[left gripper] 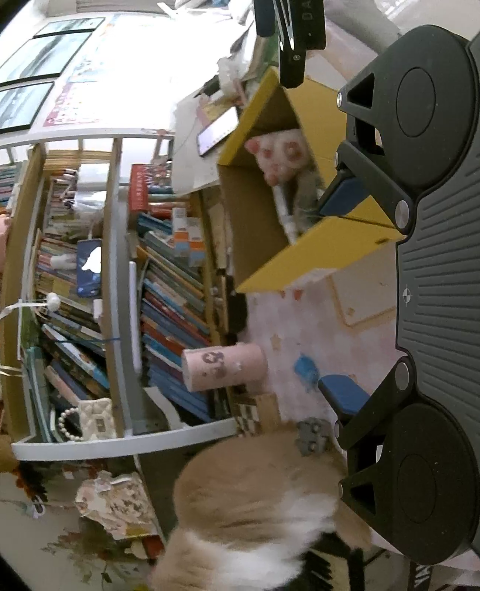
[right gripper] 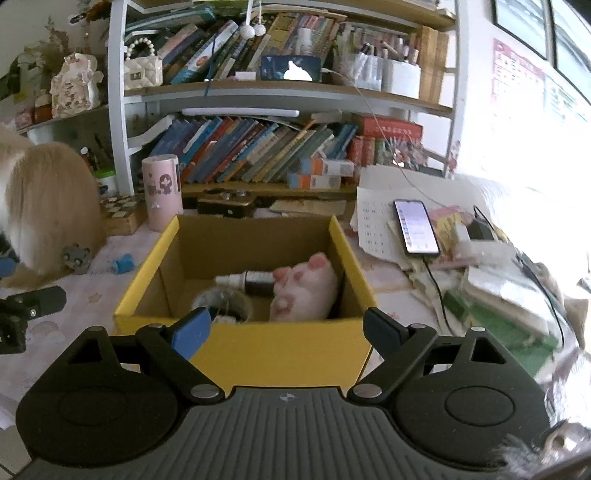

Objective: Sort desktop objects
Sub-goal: 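Lift both tools out of the yellow box and pull back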

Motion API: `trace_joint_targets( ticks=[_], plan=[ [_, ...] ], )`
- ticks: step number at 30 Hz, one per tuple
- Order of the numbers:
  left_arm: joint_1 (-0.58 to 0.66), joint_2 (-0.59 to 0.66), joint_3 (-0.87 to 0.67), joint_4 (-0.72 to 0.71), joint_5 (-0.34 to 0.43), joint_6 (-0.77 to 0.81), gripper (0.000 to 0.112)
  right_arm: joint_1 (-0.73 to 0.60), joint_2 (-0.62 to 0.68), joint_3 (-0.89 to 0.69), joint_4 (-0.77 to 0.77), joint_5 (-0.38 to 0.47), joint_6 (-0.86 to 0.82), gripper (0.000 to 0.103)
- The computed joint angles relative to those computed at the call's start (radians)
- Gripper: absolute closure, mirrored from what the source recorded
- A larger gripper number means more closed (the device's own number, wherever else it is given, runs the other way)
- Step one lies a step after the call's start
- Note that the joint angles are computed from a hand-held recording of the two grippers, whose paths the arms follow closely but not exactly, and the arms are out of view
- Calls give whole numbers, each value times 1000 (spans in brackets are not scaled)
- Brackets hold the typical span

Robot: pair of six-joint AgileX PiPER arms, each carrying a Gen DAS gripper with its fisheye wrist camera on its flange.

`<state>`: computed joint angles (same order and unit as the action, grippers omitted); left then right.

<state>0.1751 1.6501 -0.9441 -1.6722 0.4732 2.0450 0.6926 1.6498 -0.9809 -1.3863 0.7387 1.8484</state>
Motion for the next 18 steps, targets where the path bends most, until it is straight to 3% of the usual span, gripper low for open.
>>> trace_joint_targets(
  ticks=[11,18],
  plan=[
    [172,-15,70,129,120,21,17,253,127,-100,155,242,171,14],
    [272,-6,79,194,183,24,17,357,216,-196,237,321,190,16]
  ],
)
